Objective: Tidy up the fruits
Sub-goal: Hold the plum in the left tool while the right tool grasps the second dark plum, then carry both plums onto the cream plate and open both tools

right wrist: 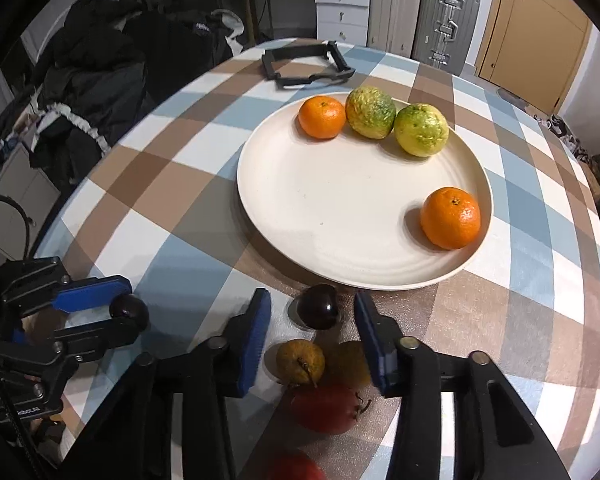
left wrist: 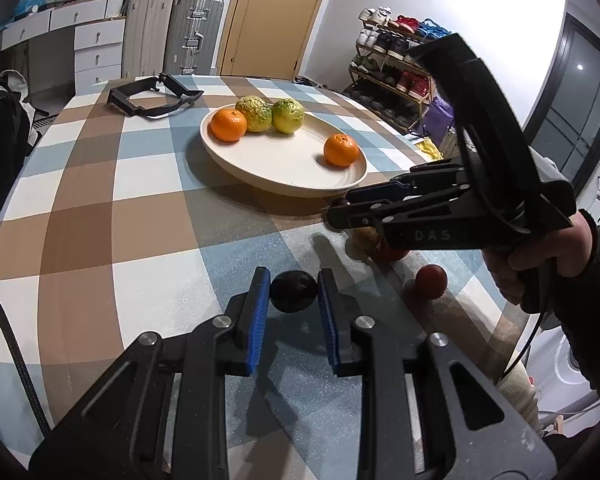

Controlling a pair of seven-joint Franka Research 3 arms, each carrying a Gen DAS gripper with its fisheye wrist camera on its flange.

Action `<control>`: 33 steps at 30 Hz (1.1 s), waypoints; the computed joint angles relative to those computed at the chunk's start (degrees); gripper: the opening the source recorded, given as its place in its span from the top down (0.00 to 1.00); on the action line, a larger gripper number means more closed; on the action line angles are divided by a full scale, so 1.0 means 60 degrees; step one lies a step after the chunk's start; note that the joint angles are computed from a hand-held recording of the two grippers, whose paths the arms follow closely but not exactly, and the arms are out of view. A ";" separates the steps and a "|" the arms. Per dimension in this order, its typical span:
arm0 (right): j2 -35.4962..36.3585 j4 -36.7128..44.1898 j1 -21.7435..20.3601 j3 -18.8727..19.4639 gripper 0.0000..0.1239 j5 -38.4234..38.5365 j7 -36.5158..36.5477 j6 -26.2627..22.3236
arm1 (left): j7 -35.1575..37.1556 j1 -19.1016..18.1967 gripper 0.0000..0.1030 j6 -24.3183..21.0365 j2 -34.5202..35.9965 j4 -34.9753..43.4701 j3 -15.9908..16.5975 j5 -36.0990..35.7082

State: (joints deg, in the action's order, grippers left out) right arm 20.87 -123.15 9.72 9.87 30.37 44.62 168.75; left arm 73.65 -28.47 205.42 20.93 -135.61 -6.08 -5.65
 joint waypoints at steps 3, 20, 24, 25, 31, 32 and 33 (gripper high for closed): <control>0.0031 -0.0028 0.0445 -0.0434 0.74 -0.0596 0.0468 0.0073 | -0.0064 0.0050 0.79 0.0033 -0.0004 -0.0021 -0.0023 0.0029; -0.0558 -0.0522 -0.2185 0.2278 0.81 0.3537 -0.3114 0.0357 | 0.0923 -0.0989 0.79 -0.0402 -0.0170 0.0318 0.0675 -0.1479; -0.0873 -0.0595 -0.2814 0.2747 0.81 0.5756 -0.5136 -0.0064 | 0.1425 -0.1576 0.79 -0.0889 -0.0018 0.0900 0.1223 -0.1967; -0.0933 -0.0598 -0.2873 0.2749 0.81 0.6210 -0.5561 -0.0118 | 0.1554 -0.1848 0.79 -0.1056 0.0070 0.1153 0.1502 -0.2152; -0.1172 -0.0347 -0.2971 0.2245 0.81 0.8035 -0.7076 -0.0961 | 0.1230 -0.2452 0.79 -0.2009 0.0684 0.2595 0.2433 -0.1907; -0.1183 -0.0268 -0.2949 0.2113 0.81 0.8195 -0.7189 -0.1100 | 0.1136 -0.2584 0.79 -0.2234 0.0885 0.2993 0.2641 -0.1820; -0.1180 -0.0192 -0.2898 0.1965 0.81 0.8205 -0.7185 -0.1241 | 0.1033 -0.2569 0.79 -0.2380 0.0999 0.3237 0.2680 -0.1679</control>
